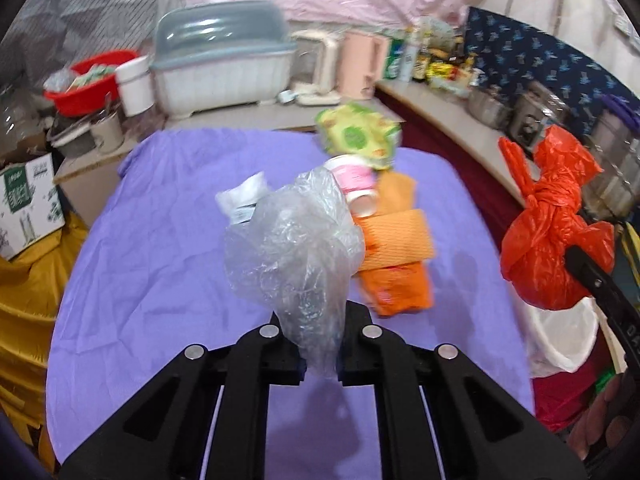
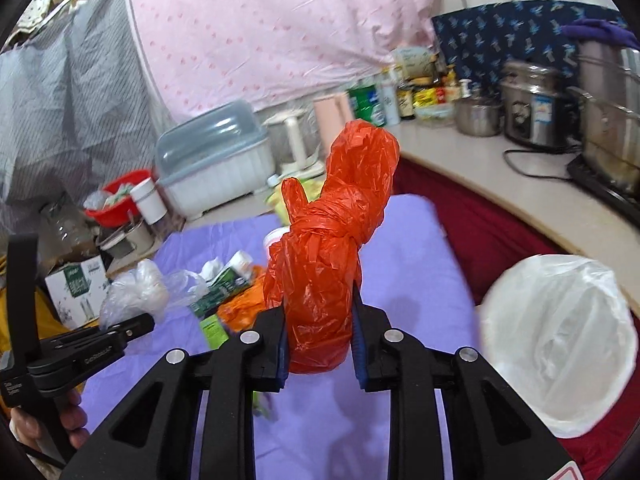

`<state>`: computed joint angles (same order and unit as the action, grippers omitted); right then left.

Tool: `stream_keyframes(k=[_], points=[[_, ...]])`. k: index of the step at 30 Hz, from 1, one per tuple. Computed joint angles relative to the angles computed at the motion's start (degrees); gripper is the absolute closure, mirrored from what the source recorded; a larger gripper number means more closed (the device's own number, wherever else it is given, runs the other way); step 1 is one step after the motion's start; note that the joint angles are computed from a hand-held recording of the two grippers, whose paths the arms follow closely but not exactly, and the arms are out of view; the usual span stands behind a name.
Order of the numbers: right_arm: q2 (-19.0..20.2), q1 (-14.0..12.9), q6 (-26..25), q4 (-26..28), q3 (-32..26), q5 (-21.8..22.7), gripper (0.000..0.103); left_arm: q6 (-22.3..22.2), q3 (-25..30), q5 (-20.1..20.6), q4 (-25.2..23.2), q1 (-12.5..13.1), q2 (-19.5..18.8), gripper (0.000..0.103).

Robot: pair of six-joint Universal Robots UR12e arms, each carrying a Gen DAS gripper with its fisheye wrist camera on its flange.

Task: Collect trash
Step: 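Carry both bags over the white trash bin and open both grippers, then withdraw both grippers from the bin back toward the table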

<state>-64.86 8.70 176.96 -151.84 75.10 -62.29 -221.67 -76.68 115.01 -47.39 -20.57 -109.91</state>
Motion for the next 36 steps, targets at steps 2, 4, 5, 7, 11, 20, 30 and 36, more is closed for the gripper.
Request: stream_keyframes(k=[2, 4, 5, 7, 11, 20, 30, 36], points=[[-0.86, -1.11, 1.09, -1.68, 0.89, -1.83, 0.080, 2.14, 2.22, -0.33, 0.95, -1.07, -1.23, 0.094], [-1.56, -2.41, 2.40, -2.71, 1.80, -4.13, 0.080, 4.97, 5.41, -1.97, 1.94, -2.18, -3.19, 0.094], [-1.68, -2.89, 2.91, -2.79, 1.97, -5.04, 0.080, 6.03, 6.70, -2.52, 2.19, -2.59, -4.03, 0.094], [-2.12, -4.31, 4.11, -3.02, 2.71, -6.98, 0.080, 9.07, 10.72, -3.68, 2.11, -3.73, -6.67, 0.094], [-2.09, -6.30, 5.52, -2.02, 3.06, -10.92, 0.079, 13.88, 19.53, -9.99, 0.57, -5.05, -12.65, 0.094], [0.09, -8.66, 6.17, 3.94, 1.89, -14.97, 0.078, 18.13, 38.30, -19.81, -8.28, -6.10, -25.40, 0.093], [0.57, -9.51, 8.51, 1.70, 3.04, -16.05, 0.048, 18.58, 47.68, -18.04, -13.09, -6.97, -31.54, 0.052], [-0.45, -9.67, 9.20, -1.22, 4.01, -16.37, 0.042, 17.11, 44.69, -14.33, -9.97, -6.96, -29.63, 0.035]])
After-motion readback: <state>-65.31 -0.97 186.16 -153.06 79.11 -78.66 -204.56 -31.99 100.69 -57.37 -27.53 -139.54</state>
